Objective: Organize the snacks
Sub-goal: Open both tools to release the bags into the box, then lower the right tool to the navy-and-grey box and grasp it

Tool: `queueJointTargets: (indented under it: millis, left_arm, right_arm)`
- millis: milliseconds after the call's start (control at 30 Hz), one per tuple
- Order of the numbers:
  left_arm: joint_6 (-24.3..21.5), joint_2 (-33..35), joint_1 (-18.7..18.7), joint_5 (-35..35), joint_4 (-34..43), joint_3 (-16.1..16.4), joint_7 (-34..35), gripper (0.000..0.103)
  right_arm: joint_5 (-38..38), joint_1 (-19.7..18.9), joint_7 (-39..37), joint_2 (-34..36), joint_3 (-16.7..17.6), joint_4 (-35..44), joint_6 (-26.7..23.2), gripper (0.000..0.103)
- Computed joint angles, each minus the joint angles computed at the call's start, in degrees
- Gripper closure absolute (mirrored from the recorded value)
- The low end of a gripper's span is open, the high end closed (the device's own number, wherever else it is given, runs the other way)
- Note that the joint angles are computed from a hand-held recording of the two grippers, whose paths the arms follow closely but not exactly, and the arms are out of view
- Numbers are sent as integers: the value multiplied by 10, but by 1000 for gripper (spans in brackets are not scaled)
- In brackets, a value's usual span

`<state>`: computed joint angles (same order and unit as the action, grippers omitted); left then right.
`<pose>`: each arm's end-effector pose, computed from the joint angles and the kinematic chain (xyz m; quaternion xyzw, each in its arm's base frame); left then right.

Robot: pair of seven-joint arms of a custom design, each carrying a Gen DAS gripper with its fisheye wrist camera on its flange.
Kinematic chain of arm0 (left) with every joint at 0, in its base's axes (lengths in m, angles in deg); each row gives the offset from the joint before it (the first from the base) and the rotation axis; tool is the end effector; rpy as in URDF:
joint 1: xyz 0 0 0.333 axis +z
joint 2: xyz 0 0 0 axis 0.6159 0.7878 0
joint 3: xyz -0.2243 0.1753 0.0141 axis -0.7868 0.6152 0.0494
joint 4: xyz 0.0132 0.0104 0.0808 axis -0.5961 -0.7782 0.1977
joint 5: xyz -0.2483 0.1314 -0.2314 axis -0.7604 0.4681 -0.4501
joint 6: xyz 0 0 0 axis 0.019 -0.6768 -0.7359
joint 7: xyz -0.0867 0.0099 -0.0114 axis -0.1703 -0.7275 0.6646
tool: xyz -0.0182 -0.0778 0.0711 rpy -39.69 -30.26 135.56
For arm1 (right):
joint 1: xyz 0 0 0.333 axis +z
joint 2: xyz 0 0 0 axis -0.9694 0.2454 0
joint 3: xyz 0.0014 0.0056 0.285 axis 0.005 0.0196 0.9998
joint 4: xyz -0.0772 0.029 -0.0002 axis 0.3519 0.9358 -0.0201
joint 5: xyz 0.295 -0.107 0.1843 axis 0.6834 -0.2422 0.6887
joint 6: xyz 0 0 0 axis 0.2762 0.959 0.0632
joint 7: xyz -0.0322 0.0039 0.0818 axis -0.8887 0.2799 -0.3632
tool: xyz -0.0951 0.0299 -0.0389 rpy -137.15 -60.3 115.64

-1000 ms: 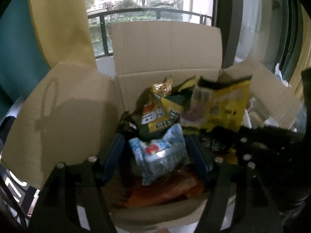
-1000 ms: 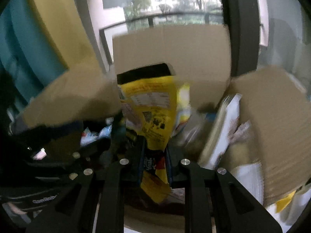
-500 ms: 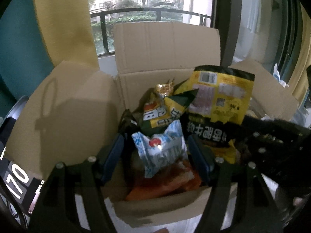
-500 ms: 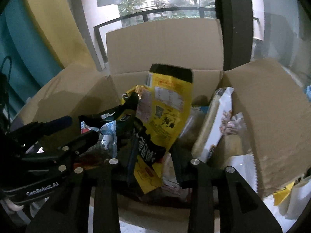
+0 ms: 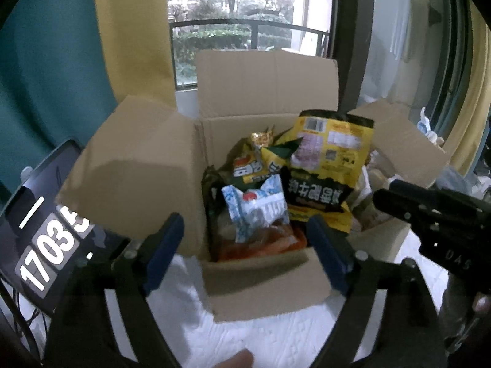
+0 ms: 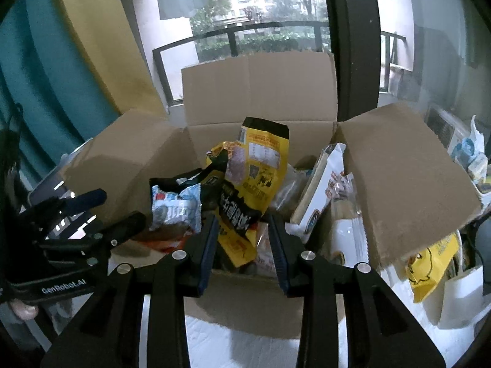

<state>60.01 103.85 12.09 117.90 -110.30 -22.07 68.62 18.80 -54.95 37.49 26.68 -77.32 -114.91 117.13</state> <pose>0.5517 -0.3397 0.5758 -0.7527 0.5088 -0.2452 0.3381 0.6356 0.3032 0.5747 -0.8220 0.3857 -0.1029 0.4062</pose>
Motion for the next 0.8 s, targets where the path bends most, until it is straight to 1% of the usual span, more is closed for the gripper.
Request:
queueJointTargets:
  millis: [33, 133, 367, 567, 800]
  left_arm:
    - [-3, -5, -2, 2, -5, -1, -4, 19]
    - [-8, -30, -7, 9, -36, -8, -22, 18]
    - [-21, -90, -8, 22, -117, -35, -74, 18]
    - [-44, -150, -9, 21, -200, -65, -123, 18]
    - [-61, -209, -10, -2, -288, -96, -179, 18]
  right_arm:
    - [4, -2, -3, -8, 1, -13, 4, 66]
    - [18, -5, -15, -41, 5, -61, 19, 58]
    - [63, -14, -67, -125, 13, -183, 41, 57]
    - [87, -12, -96, -180, 10, -259, 44, 57]
    - [109, -9, -109, -233, 6, -334, 50, 57]
